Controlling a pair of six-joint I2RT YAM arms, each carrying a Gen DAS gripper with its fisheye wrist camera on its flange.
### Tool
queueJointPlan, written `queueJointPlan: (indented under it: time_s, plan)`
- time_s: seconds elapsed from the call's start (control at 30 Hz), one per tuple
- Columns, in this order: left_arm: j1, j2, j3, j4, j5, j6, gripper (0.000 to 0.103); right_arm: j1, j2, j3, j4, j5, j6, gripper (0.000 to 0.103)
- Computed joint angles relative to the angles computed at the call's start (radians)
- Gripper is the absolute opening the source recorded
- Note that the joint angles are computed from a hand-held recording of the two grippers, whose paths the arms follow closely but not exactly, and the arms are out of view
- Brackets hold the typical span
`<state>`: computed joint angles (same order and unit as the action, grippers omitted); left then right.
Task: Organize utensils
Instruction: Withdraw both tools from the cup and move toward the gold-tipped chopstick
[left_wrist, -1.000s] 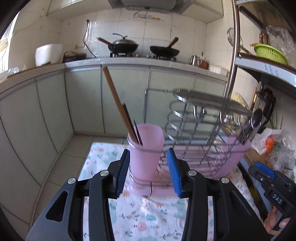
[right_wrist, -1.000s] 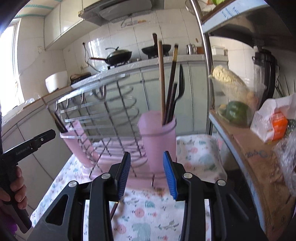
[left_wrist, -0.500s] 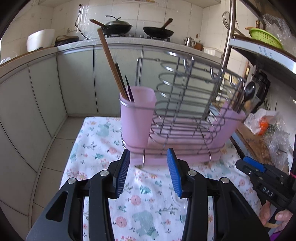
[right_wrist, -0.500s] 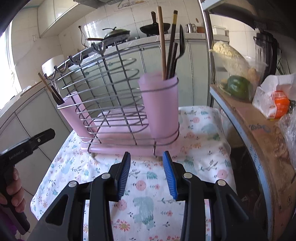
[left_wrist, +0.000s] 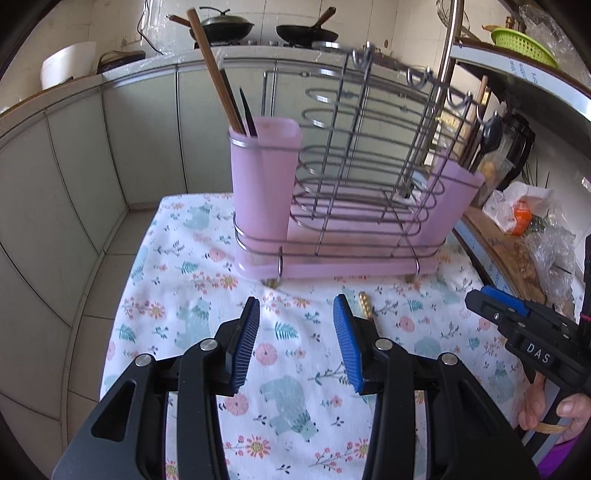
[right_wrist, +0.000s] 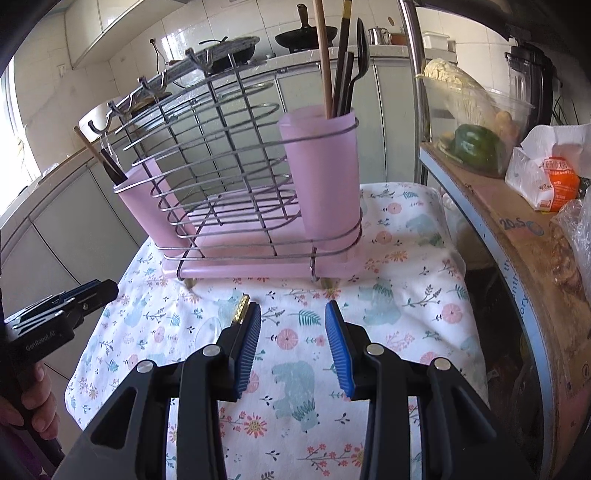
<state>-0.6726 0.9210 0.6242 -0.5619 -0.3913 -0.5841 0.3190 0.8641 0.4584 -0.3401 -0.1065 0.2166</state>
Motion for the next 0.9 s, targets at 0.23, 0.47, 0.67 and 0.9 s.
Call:
queueJointPlan:
  time_s: [0.23, 0.47, 0.67, 0.9]
  plan:
    - [0.030, 0.029, -0.009, -0.006, 0.089, -0.014, 0.042, -0.023, 0.025, 0.000, -0.013, -0.029, 0.006, 0.036]
    - [0.078, 0.052, -0.012, -0.007, 0.191, -0.030, 0.042, -0.050, 0.060, 0.004, -0.024, -0.062, 0.008, 0.036]
    - [0.128, 0.063, -0.024, -0.006, 0.272, -0.042, 0.042, -0.107, 0.086, 0.000, -0.029, -0.120, -0.005, 0.036]
    - [0.176, 0.112, -0.022, 0.012, 0.376, -0.037, 0.042, -0.170, 0.163, 0.008, -0.024, -0.219, -0.006, 0.036]
